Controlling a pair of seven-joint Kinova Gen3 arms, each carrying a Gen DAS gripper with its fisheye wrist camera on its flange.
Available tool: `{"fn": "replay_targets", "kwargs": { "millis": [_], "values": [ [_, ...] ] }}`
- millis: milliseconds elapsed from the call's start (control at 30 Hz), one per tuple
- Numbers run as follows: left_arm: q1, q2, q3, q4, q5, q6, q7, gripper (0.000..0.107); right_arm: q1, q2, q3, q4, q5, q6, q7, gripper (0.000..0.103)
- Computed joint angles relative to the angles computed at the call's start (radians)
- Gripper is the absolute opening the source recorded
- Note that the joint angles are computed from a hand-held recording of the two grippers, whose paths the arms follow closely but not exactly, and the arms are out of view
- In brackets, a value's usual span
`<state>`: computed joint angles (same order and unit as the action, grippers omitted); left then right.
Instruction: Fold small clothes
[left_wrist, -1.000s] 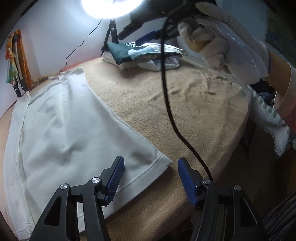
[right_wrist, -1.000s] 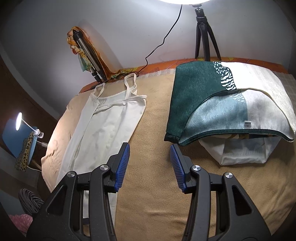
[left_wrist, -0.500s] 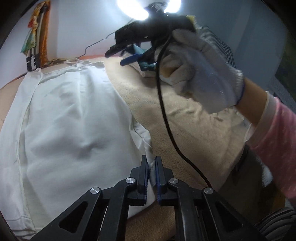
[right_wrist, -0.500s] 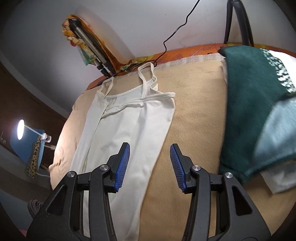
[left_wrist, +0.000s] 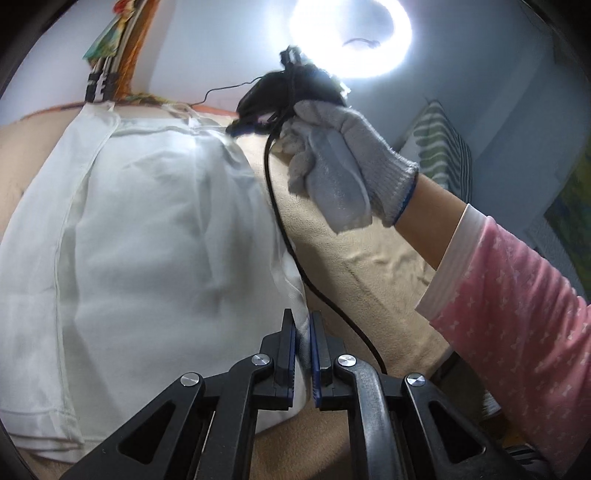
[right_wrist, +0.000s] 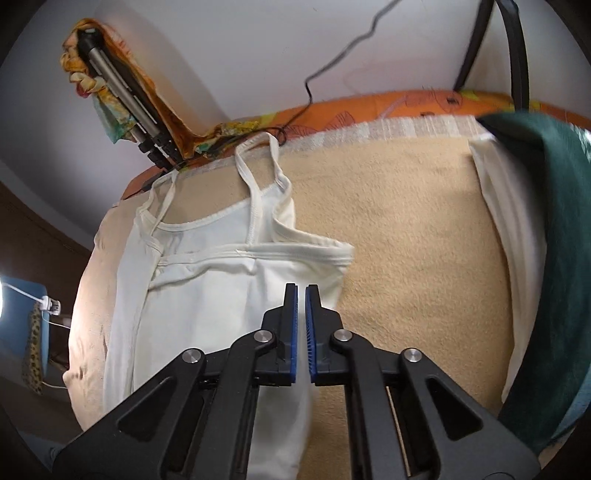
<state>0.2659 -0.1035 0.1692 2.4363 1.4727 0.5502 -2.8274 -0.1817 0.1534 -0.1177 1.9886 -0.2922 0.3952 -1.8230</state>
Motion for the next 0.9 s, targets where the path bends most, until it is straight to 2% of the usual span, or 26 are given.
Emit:
{"fn": "replay_targets", "kwargs": {
  "millis": [67,267,300,367,400,433,467,500,567,700,733,767,800,833,900],
  "values": [
    [-0.025,-0.015,-0.036,0.025,0.004,0.063,-0.009,0.004,-0.057,-0.015,0.032,-0.031,0.081,0.030,-0.081,0.004],
    [-0.100,-0.077,-0.070,0.067,-0.031,0.116,-0.006,0.004,-0.335,-0.008,0.219,-0.157,0.325,0.163,-0.301,0.003],
    [-0.109,-0.079,-0.071,0.070,-0.041,0.119,-0.004,0.004,-0.366,-0.008,0.239,-0.166,0.366,0.177,-0.342,0.003],
    [-0.123,-0.068,-0.074,0.068,-0.049,0.130,-0.002,0.004,-0.372,-0.013,0.241,-0.155,0.435,0.185,-0.423,0.007],
    [-0.128,-0.064,-0.076,0.068,-0.047,0.135,-0.009,0.004,-0.347,-0.008,0.220,-0.153,0.452,0.201,-0.459,0.028],
    [-0.135,-0.066,-0.082,0.070,-0.055,0.146,-0.013,0.004,-0.304,-0.001,0.191,-0.145,0.452,0.207,-0.479,0.058],
    [-0.137,-0.066,-0.079,0.070,-0.053,0.147,-0.020,0.004,-0.257,0.002,0.166,-0.128,0.437,0.199,-0.482,0.063],
    [-0.137,-0.066,-0.076,0.071,-0.053,0.151,-0.026,0.004,-0.211,0.009,0.141,-0.111,0.405,0.186,-0.470,0.064],
    [-0.137,-0.043,-0.070,0.055,-0.048,0.152,-0.039,0.004,-0.118,0.020,0.084,-0.072,0.324,0.130,-0.424,0.063],
    [-0.130,-0.030,-0.064,0.047,-0.039,0.152,-0.036,0.003,0.038,0.044,-0.023,-0.020,0.177,0.013,-0.295,0.046],
    [-0.127,-0.030,-0.061,0.046,-0.036,0.146,-0.034,0.004,0.077,0.048,-0.057,-0.016,0.142,-0.010,-0.259,0.026],
    [-0.124,-0.027,-0.058,0.043,-0.033,0.141,-0.031,0.004,0.098,0.061,-0.080,-0.026,0.116,-0.016,-0.239,0.012],
    [-0.124,-0.023,-0.059,0.042,-0.030,0.142,-0.033,0.004,0.102,0.067,-0.084,-0.036,0.107,-0.010,-0.235,0.007],
    [-0.124,-0.018,-0.062,0.045,-0.022,0.144,-0.043,0.004,0.087,0.061,-0.070,-0.041,0.114,0.001,-0.229,0.007],
    [-0.128,-0.017,-0.068,0.055,-0.014,0.151,-0.056,0.004,0.007,0.049,-0.007,-0.075,0.176,0.051,-0.259,0.006]
  ]
}}
